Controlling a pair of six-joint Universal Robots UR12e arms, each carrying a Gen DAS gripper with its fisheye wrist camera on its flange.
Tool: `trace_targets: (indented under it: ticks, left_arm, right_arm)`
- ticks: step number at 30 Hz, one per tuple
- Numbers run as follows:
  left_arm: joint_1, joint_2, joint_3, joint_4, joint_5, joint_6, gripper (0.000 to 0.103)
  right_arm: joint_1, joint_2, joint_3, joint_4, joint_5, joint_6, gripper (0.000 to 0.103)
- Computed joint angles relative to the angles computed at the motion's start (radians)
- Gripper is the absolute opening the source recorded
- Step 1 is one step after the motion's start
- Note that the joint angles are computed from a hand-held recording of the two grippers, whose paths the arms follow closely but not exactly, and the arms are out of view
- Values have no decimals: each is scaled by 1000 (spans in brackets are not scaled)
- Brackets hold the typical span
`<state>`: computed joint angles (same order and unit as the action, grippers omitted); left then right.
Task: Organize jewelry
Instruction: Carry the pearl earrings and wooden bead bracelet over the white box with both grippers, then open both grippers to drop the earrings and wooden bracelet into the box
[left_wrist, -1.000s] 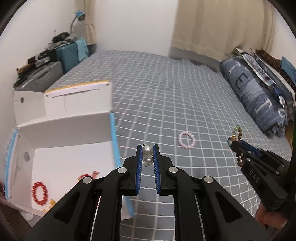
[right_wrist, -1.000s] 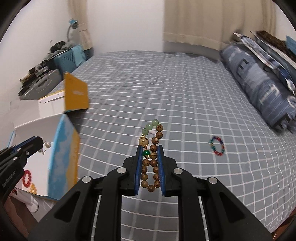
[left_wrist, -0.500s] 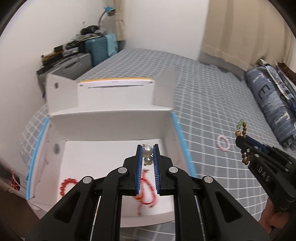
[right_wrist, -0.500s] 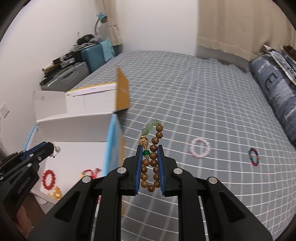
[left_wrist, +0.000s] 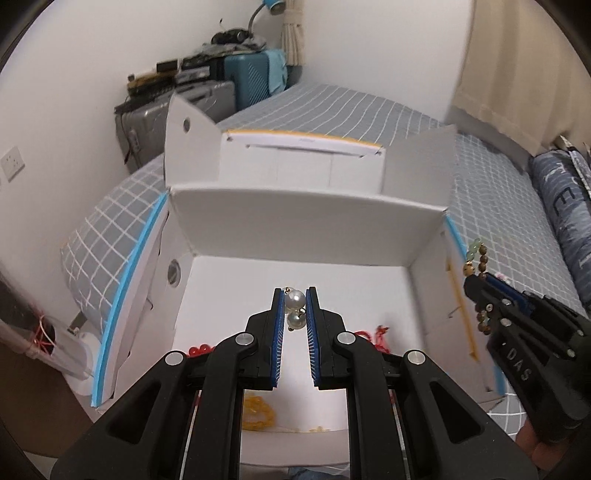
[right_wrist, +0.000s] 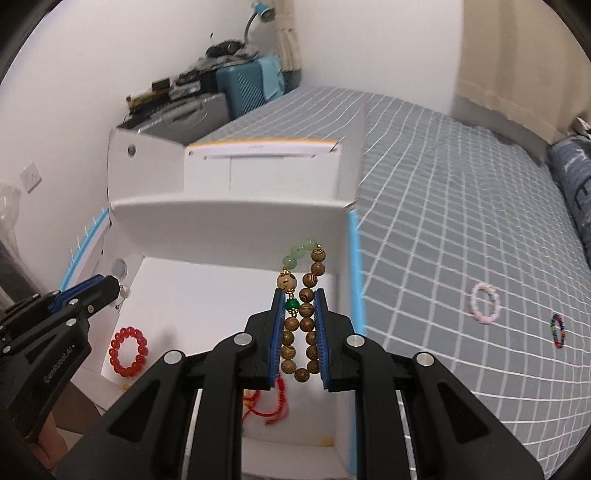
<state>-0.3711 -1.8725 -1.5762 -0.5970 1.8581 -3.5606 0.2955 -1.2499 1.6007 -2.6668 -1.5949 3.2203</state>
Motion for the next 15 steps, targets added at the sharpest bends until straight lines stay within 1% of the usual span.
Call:
trace_targets:
  ticks: [3,6,7,10,15]
  left_arm:
    - [9,-4,-7,-21,2,1,11]
    - [18,-8,-13,-37,1,2,11]
    - [22,-9,-15,-44,-3,2,11]
    - [32,-12,-22,-47,-20,3,11]
    - [42,-22,-18,-84,-28,-2,11]
  right_arm:
    - [12,26,-19,29,-14,6,15]
    - [17,46,-34,68,-9,10,15]
    - [20,51,-38,83,-13,13,17]
    - [25,62,-51,118,-17,16,17]
    - [32,71,-62,138,-28,19,17]
